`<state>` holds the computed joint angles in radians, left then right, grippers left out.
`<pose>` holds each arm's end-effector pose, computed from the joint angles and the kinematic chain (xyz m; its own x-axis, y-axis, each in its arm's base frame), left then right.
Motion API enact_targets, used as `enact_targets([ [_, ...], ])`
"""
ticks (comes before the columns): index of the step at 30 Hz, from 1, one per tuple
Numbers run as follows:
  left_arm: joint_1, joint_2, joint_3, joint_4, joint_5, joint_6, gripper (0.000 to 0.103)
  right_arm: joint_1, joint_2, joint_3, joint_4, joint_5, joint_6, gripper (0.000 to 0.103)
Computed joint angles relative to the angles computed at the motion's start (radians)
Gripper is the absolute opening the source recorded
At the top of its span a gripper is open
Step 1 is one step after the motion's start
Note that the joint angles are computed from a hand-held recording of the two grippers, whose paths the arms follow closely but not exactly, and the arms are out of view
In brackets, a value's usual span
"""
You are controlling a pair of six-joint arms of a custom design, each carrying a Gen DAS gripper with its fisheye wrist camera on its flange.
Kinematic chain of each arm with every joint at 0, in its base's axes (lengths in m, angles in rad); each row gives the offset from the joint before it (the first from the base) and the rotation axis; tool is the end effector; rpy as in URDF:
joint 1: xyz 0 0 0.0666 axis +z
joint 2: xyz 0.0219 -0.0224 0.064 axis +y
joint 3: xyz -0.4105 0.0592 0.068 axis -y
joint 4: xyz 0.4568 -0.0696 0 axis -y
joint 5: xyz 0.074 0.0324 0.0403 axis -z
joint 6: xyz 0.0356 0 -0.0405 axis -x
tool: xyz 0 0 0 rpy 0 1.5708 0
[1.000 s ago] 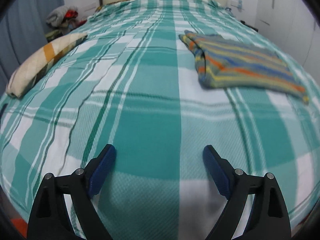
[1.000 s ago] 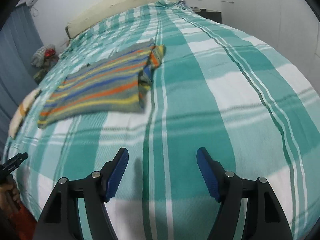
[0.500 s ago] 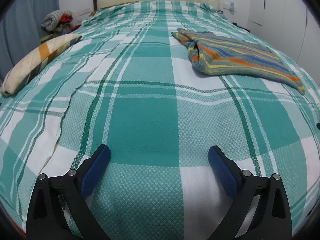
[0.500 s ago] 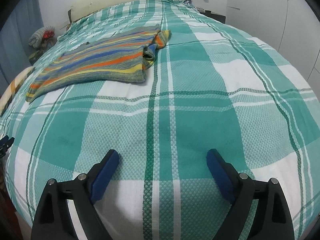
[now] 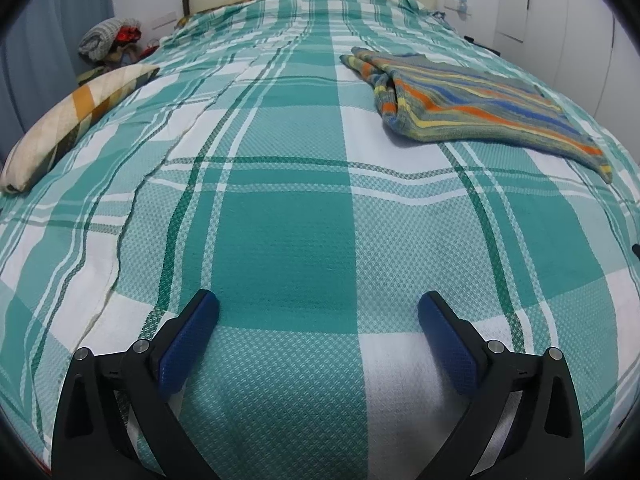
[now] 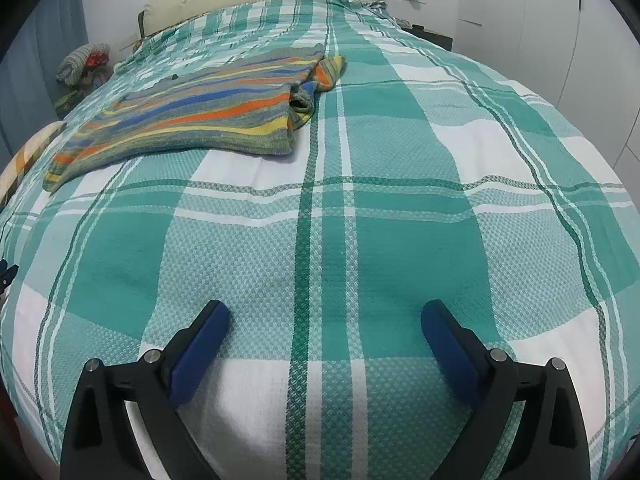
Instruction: Fold small clothes
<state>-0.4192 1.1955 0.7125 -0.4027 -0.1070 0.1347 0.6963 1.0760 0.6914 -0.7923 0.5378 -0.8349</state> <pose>0.3743 -0.1631 0.2405 -0.7470 0.1867 -0.6381 0.2449 0.9695 -0.0030 0.2806 0.2103 0.2561 -0.7721 0.1843 -0.6082 0.2566 0.9659 -0.0330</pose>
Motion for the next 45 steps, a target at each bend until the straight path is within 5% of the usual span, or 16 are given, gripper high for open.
enact_targets([
  [20,-0.006,0.001,0.003,-0.004,-0.003,-0.003,0.101,-0.008,0.061,0.060,-0.113,-0.017,-0.088,0.102],
  [45,-0.007,0.003,0.000,0.003,-0.016,-0.016,0.101,0.022,0.052,0.037,-0.086,0.042,-0.130,0.103],
])
